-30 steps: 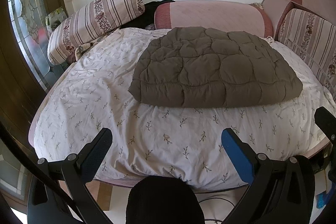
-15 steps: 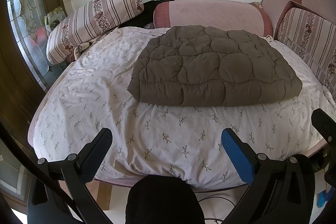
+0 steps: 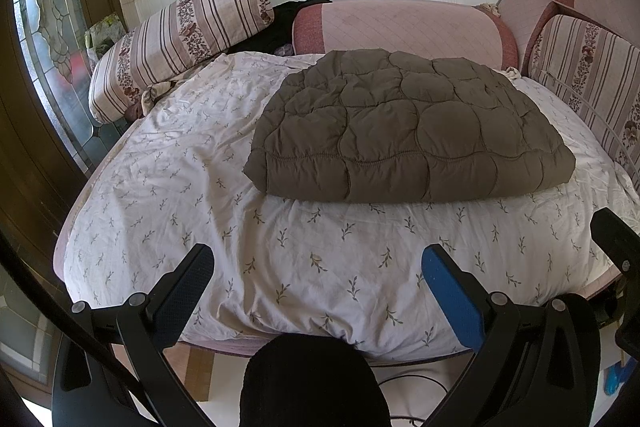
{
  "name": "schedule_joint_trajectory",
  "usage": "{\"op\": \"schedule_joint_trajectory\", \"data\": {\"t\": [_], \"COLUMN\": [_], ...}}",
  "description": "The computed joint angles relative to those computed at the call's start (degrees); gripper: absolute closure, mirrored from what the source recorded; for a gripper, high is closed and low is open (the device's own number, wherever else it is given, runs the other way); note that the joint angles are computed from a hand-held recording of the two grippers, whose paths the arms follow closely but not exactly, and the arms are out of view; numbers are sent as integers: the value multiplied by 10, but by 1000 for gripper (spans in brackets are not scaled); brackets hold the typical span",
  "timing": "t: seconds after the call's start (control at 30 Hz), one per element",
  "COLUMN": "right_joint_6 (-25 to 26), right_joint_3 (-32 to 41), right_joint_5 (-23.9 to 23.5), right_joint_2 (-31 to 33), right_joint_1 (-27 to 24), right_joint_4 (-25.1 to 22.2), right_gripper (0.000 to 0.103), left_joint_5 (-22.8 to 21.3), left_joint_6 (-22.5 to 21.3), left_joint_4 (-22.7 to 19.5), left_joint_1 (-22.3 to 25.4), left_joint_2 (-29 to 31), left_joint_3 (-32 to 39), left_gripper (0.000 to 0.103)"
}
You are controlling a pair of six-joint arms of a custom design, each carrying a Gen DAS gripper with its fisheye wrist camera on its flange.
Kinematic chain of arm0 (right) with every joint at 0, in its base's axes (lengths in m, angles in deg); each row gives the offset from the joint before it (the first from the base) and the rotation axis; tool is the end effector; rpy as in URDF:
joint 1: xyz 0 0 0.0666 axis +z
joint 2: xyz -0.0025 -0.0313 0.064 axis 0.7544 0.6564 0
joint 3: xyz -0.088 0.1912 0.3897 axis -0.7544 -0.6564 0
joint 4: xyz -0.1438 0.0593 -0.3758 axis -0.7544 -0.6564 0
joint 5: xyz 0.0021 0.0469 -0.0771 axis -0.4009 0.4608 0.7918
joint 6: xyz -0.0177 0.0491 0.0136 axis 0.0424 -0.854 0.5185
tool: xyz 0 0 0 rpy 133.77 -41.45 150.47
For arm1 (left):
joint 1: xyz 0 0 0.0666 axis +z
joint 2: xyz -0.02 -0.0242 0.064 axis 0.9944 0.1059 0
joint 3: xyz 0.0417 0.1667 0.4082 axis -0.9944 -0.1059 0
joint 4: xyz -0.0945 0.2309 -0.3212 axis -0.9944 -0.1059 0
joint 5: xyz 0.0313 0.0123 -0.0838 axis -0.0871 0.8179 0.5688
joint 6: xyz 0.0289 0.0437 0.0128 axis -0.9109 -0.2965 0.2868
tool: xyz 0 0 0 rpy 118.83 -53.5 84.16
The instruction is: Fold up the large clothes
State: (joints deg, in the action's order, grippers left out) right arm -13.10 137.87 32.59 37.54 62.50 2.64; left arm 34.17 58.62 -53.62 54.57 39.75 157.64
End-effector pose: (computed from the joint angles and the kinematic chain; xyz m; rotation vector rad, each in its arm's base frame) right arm 0.5627 0.1345 0.4235 -0.3377 2.2339 0.0753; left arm 0.5378 -0.2793 0.3964 -0.3777 2.3461 0.2824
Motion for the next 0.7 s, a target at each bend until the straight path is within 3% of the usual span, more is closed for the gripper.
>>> {"op": "schedule_joint_trajectory", "data": {"t": [0.7], "right_joint_6": [-1], "right_joint_3": [-6], "right_joint_5": [2], "right_joint_2": [-1], "right_joint_1": [2], "right_joint_4": [0], "right_gripper": [0], "left_joint_5": [0], "left_joint_6": [-1], "left_joint_4": [1], "left_joint_1": [0], "left_joint_2": [-1], "left_joint_3": [-2], "left_gripper": [0]}}
